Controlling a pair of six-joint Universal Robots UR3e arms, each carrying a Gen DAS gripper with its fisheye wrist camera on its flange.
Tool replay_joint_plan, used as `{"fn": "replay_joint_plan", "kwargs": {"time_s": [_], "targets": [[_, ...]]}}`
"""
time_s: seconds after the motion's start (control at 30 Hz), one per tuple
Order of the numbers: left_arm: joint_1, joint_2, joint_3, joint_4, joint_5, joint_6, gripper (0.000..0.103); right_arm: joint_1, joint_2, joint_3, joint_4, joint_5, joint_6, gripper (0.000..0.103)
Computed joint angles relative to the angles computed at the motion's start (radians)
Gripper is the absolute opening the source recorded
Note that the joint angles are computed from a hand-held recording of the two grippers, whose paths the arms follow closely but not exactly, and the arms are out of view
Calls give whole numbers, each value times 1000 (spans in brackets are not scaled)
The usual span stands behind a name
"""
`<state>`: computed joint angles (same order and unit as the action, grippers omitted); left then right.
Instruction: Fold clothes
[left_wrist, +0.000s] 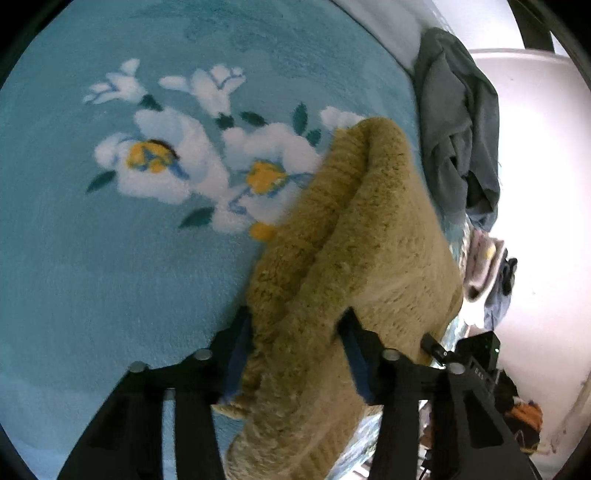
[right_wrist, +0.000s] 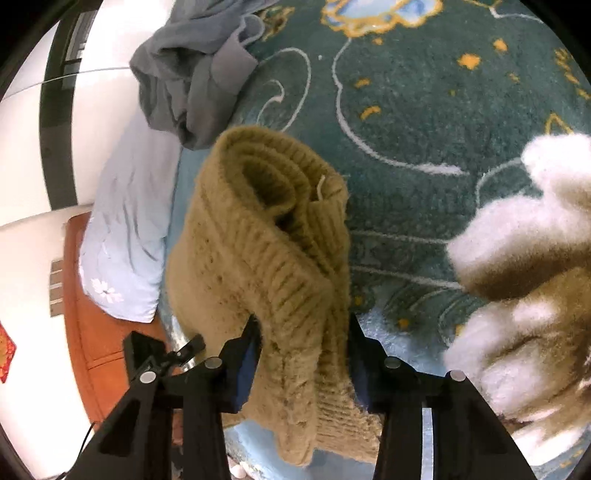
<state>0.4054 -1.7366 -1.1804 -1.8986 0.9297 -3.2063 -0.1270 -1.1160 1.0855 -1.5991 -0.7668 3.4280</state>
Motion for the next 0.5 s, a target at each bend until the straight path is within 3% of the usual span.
{"fn": "replay_joint_plan", "kwargs": {"time_s": [0.2, 0.5], "targets": [[-46, 58, 72, -21, 59, -114, 28, -5, -25, -27, 36, 11, -10, 30], [-65, 220, 145, -178, 75, -242, 25, -56, -124, -82, 272, 67, -140, 28]]}}
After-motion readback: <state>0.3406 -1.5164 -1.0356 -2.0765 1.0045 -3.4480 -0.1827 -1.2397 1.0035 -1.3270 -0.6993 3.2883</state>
